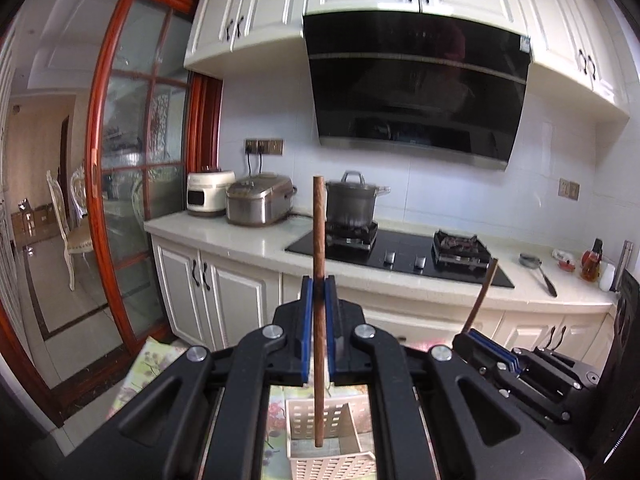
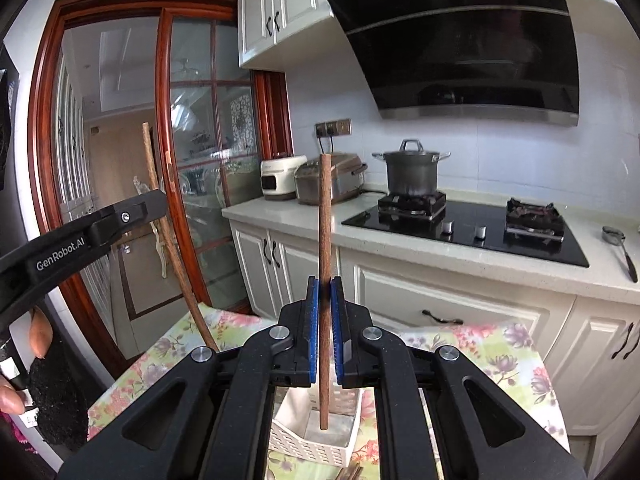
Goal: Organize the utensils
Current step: 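Open the left tool over the caddy while the right tool releases its chopstick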
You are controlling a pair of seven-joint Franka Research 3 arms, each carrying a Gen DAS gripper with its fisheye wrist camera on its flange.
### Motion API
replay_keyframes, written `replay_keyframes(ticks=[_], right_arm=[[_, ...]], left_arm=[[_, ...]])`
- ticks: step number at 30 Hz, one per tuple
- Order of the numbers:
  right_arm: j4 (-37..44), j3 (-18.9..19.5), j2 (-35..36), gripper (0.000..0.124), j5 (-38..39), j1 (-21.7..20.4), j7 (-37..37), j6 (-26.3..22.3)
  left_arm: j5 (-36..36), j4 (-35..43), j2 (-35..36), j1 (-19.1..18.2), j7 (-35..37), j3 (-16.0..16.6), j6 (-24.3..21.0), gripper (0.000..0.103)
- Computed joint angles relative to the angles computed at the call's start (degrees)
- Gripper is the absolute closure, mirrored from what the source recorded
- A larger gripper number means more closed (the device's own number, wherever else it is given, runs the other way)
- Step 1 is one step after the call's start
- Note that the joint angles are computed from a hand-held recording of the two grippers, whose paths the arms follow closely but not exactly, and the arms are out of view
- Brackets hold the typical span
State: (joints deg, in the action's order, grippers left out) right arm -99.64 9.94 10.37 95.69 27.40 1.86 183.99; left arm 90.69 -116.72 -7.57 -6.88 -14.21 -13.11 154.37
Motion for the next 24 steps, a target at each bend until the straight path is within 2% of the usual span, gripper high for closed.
replay_keyframes(ticks=[2, 5, 8, 11, 15, 17, 18, 19, 22, 24], right_arm=[[-1.6, -0.2, 1.1, 0.115, -11.8, 0.1, 11.5, -0.7], [-4.2, -4.8, 2.3, 0.115, -31.1, 3.3, 31.1, -3.0], [-5.0, -8.3, 3.1, 0.115, -41.7, 5.1, 42.5, -6.7], [-4.6, -10.2, 4.6, 0.115, -49.5, 6.2, 50.0, -8.5], [-3.6, -9.1, 6.5, 0.108, -53.2, 4.9, 54.9, -9.0], [-3.1, -6.9, 7.1, 0.082, -53.2, 2.8, 55.2, -8.7], [-3.1, -5.1, 7.3, 0.077, -52.4, 1.3, 54.3, -7.9], [-3.5, -4.0, 7.2, 0.076, -52.7, 0.4, 54.2, -7.1], [-4.7, -3.4, 6.8, 0.076, -56.2, -0.3, 56.4, -5.2], [-5.6, -1.8, 6.2, 0.076, -57.0, -1.9, 57.2, -4.7]], left_arm=[[-1.4, 0.9, 2.2, 0.3, 1.4, 0.6, 1.7, 0.097], [-4.7, 1.5, 4.8, 0.5, 4.2, 1.7, 4.7, 0.097], [-9.5, 1.7, 7.1, 0.5, 9.0, 2.6, 6.7, 0.097], [-11.7, 1.9, 9.0, 0.3, 11.4, 3.3, 7.1, 0.097], [-11.7, 1.7, 10.1, -0.1, 10.4, 4.2, 6.5, 0.096], [-11.1, 1.1, 9.8, 0.0, 9.3, 4.7, 6.5, 0.085], [-10.1, 0.7, 9.5, 0.0, 8.1, 4.8, 6.4, 0.081], [-9.1, 0.2, 9.1, 0.1, 7.0, 4.8, 6.1, 0.073], [-7.5, -1.2, 7.7, 0.3, 5.1, 4.6, 5.2, 0.071], [-7.0, -2.4, 6.6, 0.6, 3.6, 4.4, 5.0, 0.065]])
